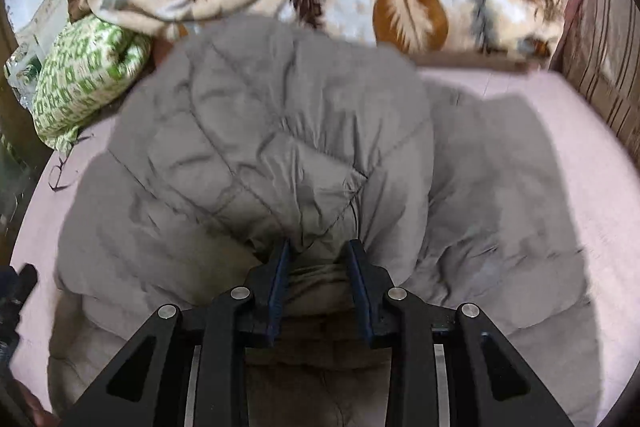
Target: Fold large clothes
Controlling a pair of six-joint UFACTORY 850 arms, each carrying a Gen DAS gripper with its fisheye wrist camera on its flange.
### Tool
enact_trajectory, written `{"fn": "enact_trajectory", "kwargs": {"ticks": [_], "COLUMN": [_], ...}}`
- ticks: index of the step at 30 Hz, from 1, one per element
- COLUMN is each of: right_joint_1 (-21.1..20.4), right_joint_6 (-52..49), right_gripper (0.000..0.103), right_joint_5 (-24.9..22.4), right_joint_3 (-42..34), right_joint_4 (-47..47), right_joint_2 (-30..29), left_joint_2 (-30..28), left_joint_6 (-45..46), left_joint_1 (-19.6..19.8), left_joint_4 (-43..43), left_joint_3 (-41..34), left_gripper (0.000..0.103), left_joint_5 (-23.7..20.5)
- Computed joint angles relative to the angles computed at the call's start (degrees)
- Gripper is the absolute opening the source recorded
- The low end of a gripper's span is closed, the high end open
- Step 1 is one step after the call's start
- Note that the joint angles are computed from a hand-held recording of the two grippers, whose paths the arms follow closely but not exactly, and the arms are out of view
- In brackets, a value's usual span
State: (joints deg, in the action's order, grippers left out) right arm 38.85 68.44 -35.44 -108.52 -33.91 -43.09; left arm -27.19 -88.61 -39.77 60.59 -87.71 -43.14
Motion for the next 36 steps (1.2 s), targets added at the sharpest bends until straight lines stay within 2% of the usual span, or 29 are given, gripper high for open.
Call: {"fn": "enact_trajectory", "kwargs": {"ticks": [3, 5, 6, 10, 15, 20, 22, 26, 30, 32, 36], "right_joint_1": [-0.4, -0.2, 0.3, 2.8, 6.8, 11.0, 13.0, 14.5, 14.2, 13.1, 10.2], "right_joint_6": [-2.7, -1.5, 0.3, 4.4, 10.2, 23.2, 27.7, 35.7, 46.4, 52.6, 61.3], "right_gripper": [0.033, 0.033, 0.033, 0.033, 0.034, 0.039, 0.04, 0.041, 0.048, 0.048, 0.048], "right_joint_5": [-0.4, 1.5, 3.6, 6.8, 7.8, 6.3, 3.3, 2.2, 1.2, 3.3, 10.2], "right_joint_3": [-0.5, 1.6, 4.3, 12.2, 24.9, 38.7, 44.3, 54.1, 63.2, 68.2, 74.5], "right_joint_4": [2.7, 2.4, 1.1, -2.2, -7.5, -17.3, -20.4, -22.3, -25.5, -27.6, -29.3], "right_joint_2": [0.3, 2.6, 5.0, 12.6, 23.0, 33.7, 38.0, 45.8, 53.7, 57.6, 61.4], "left_joint_2": [0.3, 0.8, 1.1, 2.7, 6.2, 12.4, 14.7, 19.2, 25.5, 29.3, 37.4], "left_joint_6": [0.1, -0.3, -0.5, -1.2, -2.5, -3.3, -3.4, -4.6, -7.4, -9.1, -10.1], "left_joint_1": [-0.4, -0.8, -1.0, -1.9, -4.2, -6.0, -7.4, -10.6, -11.7, -11.0, -6.4], "left_joint_4": [0.5, 1.4, 1.8, 3.5, 7.2, 4.6, 4.4, 4.5, 1.9, -0.4, -7.9], "left_joint_3": [-0.1, 0.2, 0.3, 1.6, 6.1, 13.8, 17.1, 24.2, 32.2, 35.9, 43.5], "left_gripper": [0.082, 0.082, 0.082, 0.082, 0.082, 0.082, 0.082, 0.082, 0.082, 0.082, 0.082], "left_joint_5": [-0.7, -1.4, -1.7, -3.0, -5.9, -2.7, -2.5, -5.5, -6.7, -4.5, 8.4]}}
